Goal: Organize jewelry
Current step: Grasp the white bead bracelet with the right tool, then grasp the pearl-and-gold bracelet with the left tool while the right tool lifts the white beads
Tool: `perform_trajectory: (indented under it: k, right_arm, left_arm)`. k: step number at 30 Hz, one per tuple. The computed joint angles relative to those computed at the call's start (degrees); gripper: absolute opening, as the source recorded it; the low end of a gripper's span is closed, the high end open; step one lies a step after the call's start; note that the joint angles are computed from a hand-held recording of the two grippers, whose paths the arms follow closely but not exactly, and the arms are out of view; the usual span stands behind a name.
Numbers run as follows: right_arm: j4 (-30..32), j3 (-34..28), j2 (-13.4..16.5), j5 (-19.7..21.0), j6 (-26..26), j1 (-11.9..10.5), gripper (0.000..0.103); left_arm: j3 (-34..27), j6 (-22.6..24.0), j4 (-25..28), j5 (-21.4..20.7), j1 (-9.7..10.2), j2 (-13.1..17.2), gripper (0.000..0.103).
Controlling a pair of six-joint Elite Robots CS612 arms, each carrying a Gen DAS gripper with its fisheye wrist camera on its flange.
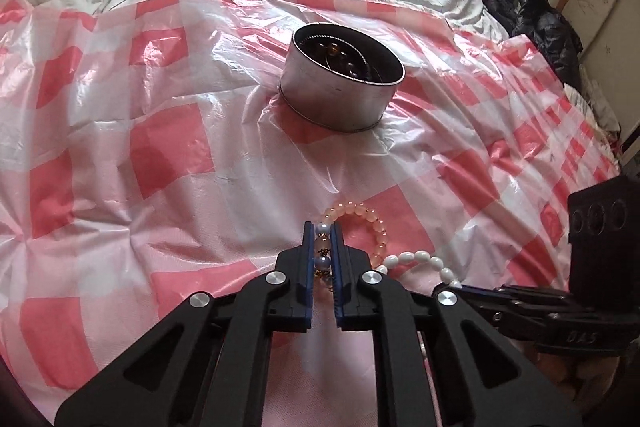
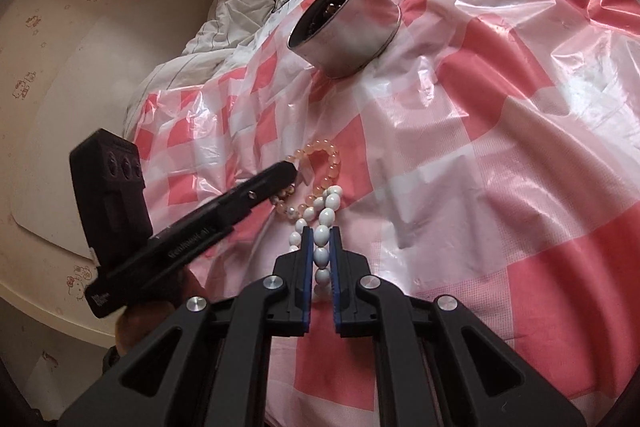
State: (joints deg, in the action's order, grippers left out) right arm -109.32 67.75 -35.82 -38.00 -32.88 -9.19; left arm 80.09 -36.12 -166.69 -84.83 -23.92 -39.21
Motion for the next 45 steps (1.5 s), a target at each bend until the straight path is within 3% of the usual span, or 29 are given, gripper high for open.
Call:
perform_trajectory:
  k: [5,11,13,16,18,19,21,27,30,31,32,35,38,41,45]
  right_arm:
    - [-3.02,0.86,0.1,2.65,2.25,-0.32,0.009]
    - [-6.17,3.0,-0.3,16.12,3.14,-2.41,0.009]
    - [-5.49,2.86,-0.36,17.37,2.14,-2.51,0.009]
    - [-5.8,2.11,-0.11,13.5,3.61,-2.08,0.009]
    - [-6.62,1.87,-0.22,10.01,4.38,-1.68,0.029]
    - [-8.83,2.31,-0.42,8.13,5.9,-1.47,0.044]
    - [-11.45,3.1,-0.8,5.66,6.18,-1.05,0.045]
    - [-23.0,6.71,-3.0,-11.65,2.33,1.67,0.039]
    - [-33.74,10.54,-4.54,-20.92,-2.34,3.36,0.023]
    - [-34.64,10.95,-4.67,-21.48,-3.08,3.47,0.016]
    - [-33.13,10.53,-4.53,-20.55,-3.11,3.29,0.008]
    - [-25.78,7.79,-3.34,-14.6,0.01,2.01,0.008]
    - [-12.28,4.17,-1.4,1.81,0.74,-0.47,0.008]
    - [-4.44,3.69,-1.14,14.62,-3.59,-1.98,0.008]
    - [7.92,1.87,-0.63,22.17,-10.43,-2.86,0.008]
  left_arm:
    - [0.64,-4.3,-2.93,-3.43,1.27,0.62,0.007]
    - [0.81,-6.31,-8.01,-6.68,2.13,0.79,0.007]
    - [0.12,-5.19,-6.13,-6.05,1.88,0.87,0.007]
    - [-0.96,-4.52,-3.45,-5.6,1.64,1.36,0.007]
    - [-0.98,-4.17,-3.09,-4.95,1.47,1.36,0.007]
    - [-0.99,-4.15,-3.19,-4.87,1.47,1.38,0.007]
    - [-0.84,-4.4,-3.37,-4.51,1.49,1.32,0.007]
    - [-0.57,-5.65,-2.03,-5.23,1.83,1.38,0.007]
    - [-0.66,-5.77,-1.32,-5.37,1.81,1.58,0.007]
    - [-0.67,-5.75,-1.26,-5.36,1.8,1.57,0.007]
    - [-0.66,-5.77,-1.29,-5.38,1.8,1.55,0.007]
    - [-0.57,-6.18,-1.69,-5.6,1.9,1.51,0.007]
    - [-0.24,-7.69,-3.94,-7.3,2.27,1.51,0.007]
    - [0.25,-8.65,-6.9,-8.72,2.58,1.42,0.007]
    - [0.27,-9.16,-8.39,-9.77,2.71,1.51,0.007]
